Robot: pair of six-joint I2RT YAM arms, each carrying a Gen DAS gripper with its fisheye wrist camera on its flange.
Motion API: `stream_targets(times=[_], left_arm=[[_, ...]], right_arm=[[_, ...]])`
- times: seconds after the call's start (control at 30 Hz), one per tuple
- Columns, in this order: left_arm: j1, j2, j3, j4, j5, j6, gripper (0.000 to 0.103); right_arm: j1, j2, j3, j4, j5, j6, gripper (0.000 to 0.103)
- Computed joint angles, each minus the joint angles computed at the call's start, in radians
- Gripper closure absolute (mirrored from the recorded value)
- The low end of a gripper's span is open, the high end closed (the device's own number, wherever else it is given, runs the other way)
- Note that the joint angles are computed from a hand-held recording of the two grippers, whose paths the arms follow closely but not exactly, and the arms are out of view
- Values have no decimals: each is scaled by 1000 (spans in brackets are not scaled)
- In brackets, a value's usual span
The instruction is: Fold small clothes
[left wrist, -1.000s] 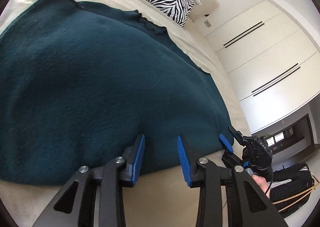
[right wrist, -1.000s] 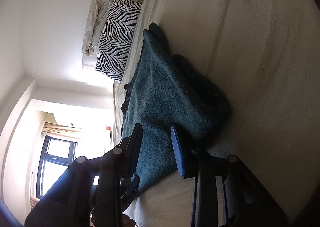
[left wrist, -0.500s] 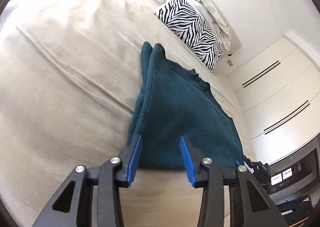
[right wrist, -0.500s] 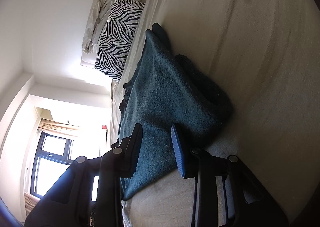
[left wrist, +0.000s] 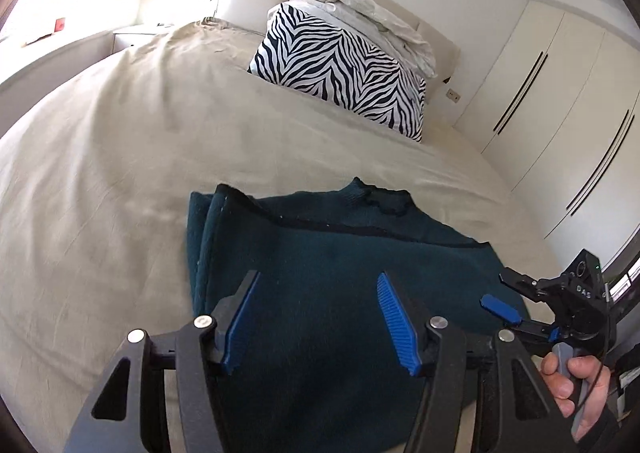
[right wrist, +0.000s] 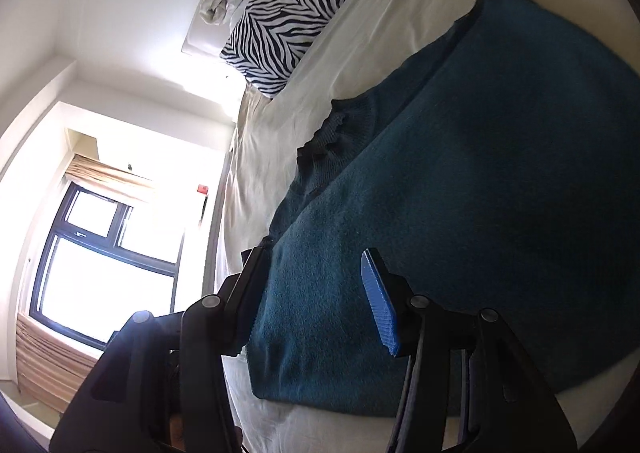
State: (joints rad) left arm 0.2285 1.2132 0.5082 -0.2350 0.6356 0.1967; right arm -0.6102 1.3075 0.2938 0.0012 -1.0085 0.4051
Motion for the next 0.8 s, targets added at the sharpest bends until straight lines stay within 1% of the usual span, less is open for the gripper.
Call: stream_targets(times=[0.03, 0.1, 0.17, 0.23, 0.3, 0.4, 0.47, 0.53, 0.57, 0.67, 0.73, 0.8], left_arm=[[-34, 41, 14, 39, -52, -16, 41], [-84, 174, 67, 82, -143, -41, 41], [-87, 291, 95, 119, -190, -47, 41], [-56, 358, 81, 171, -155, -20, 41], [-47, 346, 42, 217, -145, 3, 41], [-63, 341, 25, 242, -169, 11, 39], [-68, 341, 24, 243, -168, 4, 38], [-71, 339, 21, 249, -172, 4, 37], [-71, 340, 21, 251, -174, 9, 37], [-77, 338, 16, 263, -181, 9, 36], [-78, 336, 16, 260, -182, 7, 36], [-73, 329, 16, 251, -173, 4, 35]], right_arm=[[56, 41, 7, 77, 22, 51, 55], [130, 126, 38, 174, 65, 106, 55], [143, 231, 70, 246, 62, 122, 55], [103, 319, 101, 271, 40, 104, 57], [31, 395, 137, 284, -24, 73, 57], [-102, 439, 192, 197, -74, -37, 57], [-197, 474, 238, 104, -65, -112, 57], [-303, 535, 283, 40, -125, -177, 57], [-346, 542, 301, -5, -129, -211, 57], [-445, 501, 318, -114, -110, -295, 57], [-476, 468, 334, -222, -104, -375, 57], [-490, 404, 326, -332, -81, -493, 54]])
